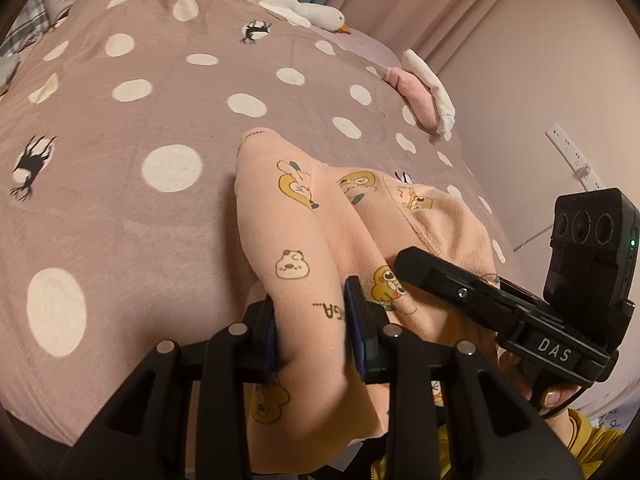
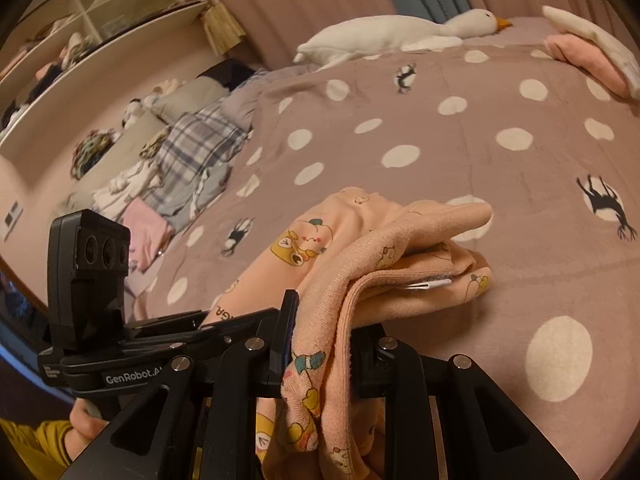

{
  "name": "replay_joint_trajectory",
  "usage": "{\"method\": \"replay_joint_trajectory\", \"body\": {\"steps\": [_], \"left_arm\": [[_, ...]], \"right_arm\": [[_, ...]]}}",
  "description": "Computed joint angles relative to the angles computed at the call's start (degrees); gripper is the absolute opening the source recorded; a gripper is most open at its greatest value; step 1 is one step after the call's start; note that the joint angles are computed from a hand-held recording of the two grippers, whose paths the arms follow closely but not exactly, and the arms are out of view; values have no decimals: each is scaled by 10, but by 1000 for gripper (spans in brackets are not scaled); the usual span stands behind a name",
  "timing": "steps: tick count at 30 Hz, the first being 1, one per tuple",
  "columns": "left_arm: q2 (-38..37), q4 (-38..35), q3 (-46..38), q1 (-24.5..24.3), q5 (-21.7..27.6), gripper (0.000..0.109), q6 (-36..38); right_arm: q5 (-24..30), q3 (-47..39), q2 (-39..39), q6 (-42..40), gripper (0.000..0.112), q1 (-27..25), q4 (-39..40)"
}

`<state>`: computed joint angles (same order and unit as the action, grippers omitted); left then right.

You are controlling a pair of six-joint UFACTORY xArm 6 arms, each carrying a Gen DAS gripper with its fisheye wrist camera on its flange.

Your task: Fold small clothes

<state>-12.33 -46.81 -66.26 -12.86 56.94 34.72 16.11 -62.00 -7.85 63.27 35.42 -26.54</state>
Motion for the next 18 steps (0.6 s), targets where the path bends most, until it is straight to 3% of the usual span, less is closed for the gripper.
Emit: {"method": "replay_joint_trajectory", "body": {"steps": [18], "left_arm": [[-39,-29,21,52,13,27,22]], "right_arm": [[29,-70,39,-36,24,28,-11]]}}
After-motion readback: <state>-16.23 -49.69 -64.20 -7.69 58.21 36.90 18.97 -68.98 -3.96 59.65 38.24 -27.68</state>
